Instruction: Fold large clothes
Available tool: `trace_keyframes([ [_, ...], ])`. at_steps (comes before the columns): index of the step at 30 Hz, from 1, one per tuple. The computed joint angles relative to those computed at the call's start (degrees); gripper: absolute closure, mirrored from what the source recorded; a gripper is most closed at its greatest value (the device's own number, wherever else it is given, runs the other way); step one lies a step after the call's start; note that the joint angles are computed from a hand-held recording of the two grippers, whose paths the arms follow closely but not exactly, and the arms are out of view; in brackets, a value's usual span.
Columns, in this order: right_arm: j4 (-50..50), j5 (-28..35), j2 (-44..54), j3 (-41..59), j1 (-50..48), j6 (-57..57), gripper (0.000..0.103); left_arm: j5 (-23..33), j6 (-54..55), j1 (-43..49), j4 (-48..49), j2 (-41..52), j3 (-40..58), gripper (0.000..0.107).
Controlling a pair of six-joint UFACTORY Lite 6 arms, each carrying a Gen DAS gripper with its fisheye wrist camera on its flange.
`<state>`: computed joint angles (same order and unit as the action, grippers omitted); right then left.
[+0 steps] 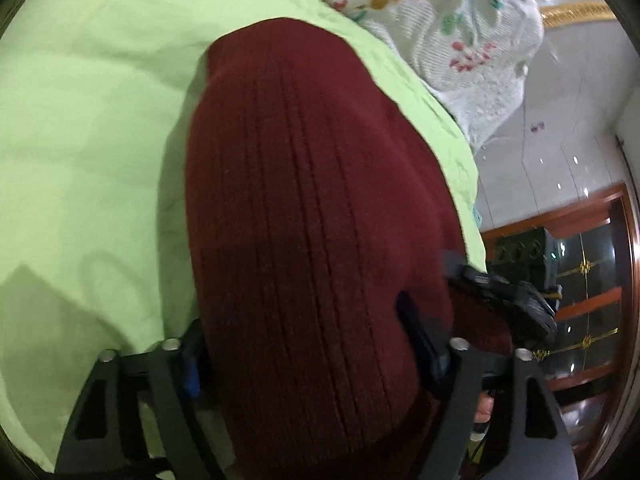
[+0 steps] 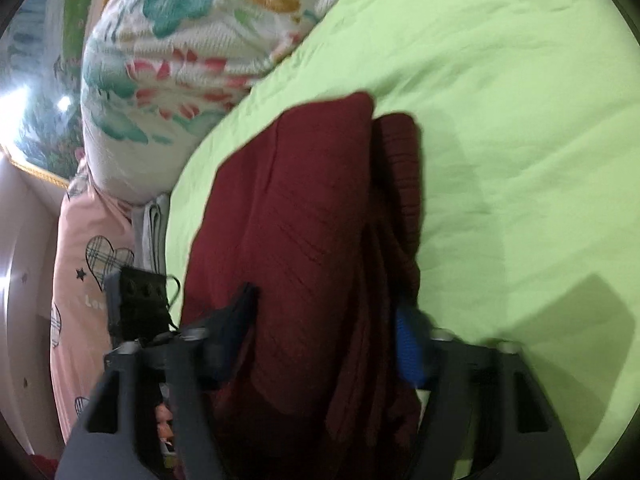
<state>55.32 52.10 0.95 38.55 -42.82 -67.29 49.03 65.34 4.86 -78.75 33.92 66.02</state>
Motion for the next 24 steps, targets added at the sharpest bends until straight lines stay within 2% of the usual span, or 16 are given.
trace_keyframes([
  [1,0.0,0.1,0.5,0.1,0.4,0.3,0.065,-0.5,0.5,-0.2,-0.5,-0.1,0.2,0.040],
  [4,1.1,1.8,-3.4,-2.1,0.2,-0.5,0.072,-1.5,3.2,0.5,-2.2,-4.7,-4.1,0.050],
  [8,3.7,7.6,-14.2,-7.8,1.2,-0.3,0.076,-2.0,4.8,3.8,-1.2,-15.1,-12.7,0.054],
  [11,5.6,5.5,-23.7,-13.3,9.7,3.4,0.076,-0.3,5.8,11.8,3.3,-26.7,-21.3,0.055],
  [14,10.9,3.1,-26.6,-17.5,18.9,4.5,0.076,4.8,5.3,23.0,10.0,-34.2,-25.6,0.055],
  [18,22.6,-5.1,-25.3,-21.4,36.4,3.1,0.077,15.0,7.1,41.2,20.8,-36.2,-25.3,0.055],
  [20,30.1,-8.7,-21.6,-22.2,43.8,-0.5,0.077,17.7,9.0,47.9,23.7,-34.2,-24.4,0.055],
  [24,44.4,-14.2,-10.7,-21.5,53.6,-9.7,0.076,16.2,11.8,53.9,26.7,-27.6,-23.4,0.054],
])
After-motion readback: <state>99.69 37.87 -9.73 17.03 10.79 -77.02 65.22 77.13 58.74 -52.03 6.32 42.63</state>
